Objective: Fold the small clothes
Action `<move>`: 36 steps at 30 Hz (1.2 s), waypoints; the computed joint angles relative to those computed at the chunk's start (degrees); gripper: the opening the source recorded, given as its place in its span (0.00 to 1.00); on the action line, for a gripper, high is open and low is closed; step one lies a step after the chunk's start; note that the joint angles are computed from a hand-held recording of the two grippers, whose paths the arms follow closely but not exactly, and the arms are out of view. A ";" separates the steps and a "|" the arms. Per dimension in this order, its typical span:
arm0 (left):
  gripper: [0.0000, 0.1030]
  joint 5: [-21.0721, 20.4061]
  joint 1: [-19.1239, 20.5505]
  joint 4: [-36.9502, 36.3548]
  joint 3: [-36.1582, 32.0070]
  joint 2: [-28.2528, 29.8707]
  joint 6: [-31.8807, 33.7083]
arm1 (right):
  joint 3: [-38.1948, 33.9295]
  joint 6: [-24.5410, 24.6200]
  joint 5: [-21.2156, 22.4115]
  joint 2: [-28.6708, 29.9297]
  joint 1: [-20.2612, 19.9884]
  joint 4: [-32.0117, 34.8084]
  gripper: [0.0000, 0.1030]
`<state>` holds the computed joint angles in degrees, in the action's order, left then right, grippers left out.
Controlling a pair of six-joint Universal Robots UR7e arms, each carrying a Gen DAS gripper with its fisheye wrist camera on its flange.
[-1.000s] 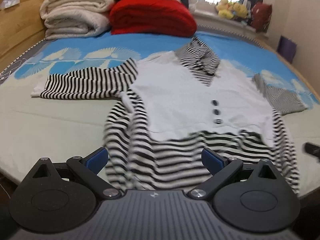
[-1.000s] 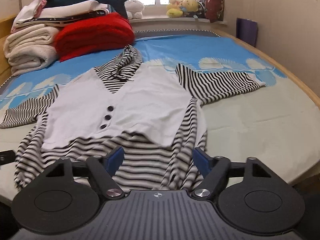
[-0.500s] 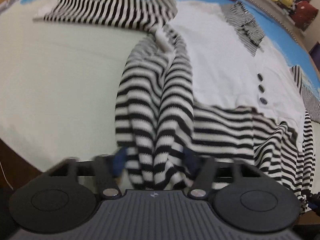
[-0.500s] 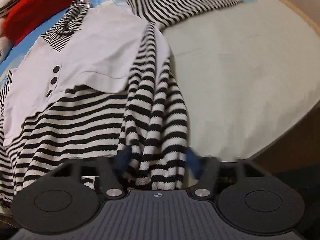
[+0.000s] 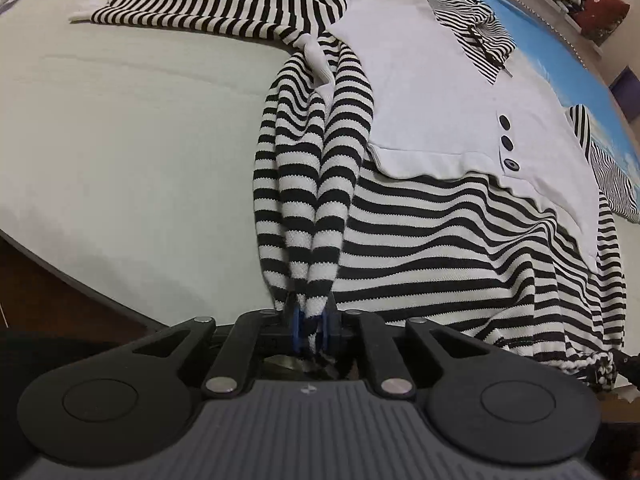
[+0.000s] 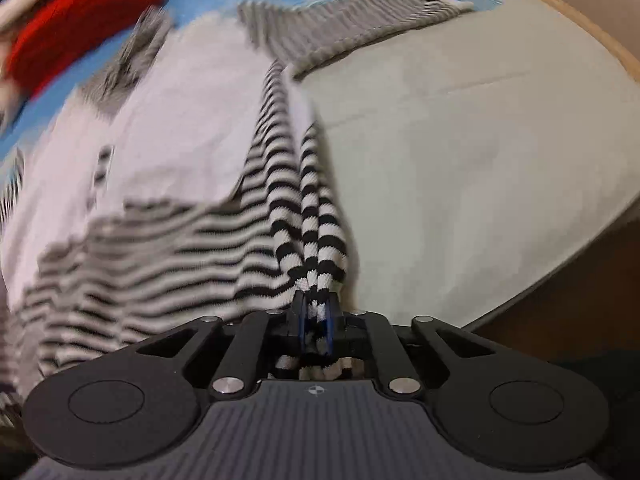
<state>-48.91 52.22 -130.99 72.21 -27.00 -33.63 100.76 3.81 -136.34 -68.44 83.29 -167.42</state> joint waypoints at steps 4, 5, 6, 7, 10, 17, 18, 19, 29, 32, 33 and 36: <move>0.39 4.89 -2.31 -5.68 1.72 0.01 6.16 | -0.97 -1.41 -4.53 1.94 1.39 -4.45 0.27; 0.41 6.44 -3.05 -9.21 2.69 0.11 9.58 | -0.48 -2.24 -4.52 1.93 1.57 -7.71 0.29; 0.43 7.29 -3.46 -11.97 2.95 0.50 12.44 | -0.26 -3.68 -4.64 2.27 1.99 -11.14 0.33; 0.43 7.86 -3.90 -14.88 3.44 0.77 15.40 | -0.14 -5.38 -4.41 2.59 2.28 -13.66 0.39; 0.43 5.74 -3.64 -13.58 2.54 1.50 16.87 | -0.17 -6.95 -3.19 3.06 2.31 -14.37 0.47; 0.44 6.92 -3.59 -7.76 -0.08 2.68 15.01 | -1.64 0.82 -5.44 2.20 1.14 0.13 0.52; 0.48 7.44 -3.99 -11.31 0.60 2.56 17.47 | -1.66 -2.75 -5.91 2.80 1.69 -4.28 0.52; 0.53 7.78 -4.34 -14.02 1.38 2.28 18.93 | -1.85 -6.14 -6.62 3.48 2.22 -7.87 0.52; 0.61 10.85 -5.27 -29.96 -1.18 4.61 29.69 | -4.11 -33.12 -2.12 8.62 5.72 -43.39 0.52; 0.61 11.16 -5.27 -33.18 -4.96 5.87 34.32 | -5.17 -34.07 -0.29 8.54 6.63 -42.88 0.54; 0.61 11.00 -5.18 -33.42 -7.10 6.45 35.84 | -5.44 -32.99 0.05 8.08 6.85 -41.22 0.54; 0.61 12.49 -4.70 -33.11 -17.82 10.46 40.64 | -7.58 -30.69 1.33 7.74 7.60 -36.75 0.54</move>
<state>-36.43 47.52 -164.10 54.39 -16.55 7.01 93.18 -26.88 -135.01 -60.69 90.89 -204.17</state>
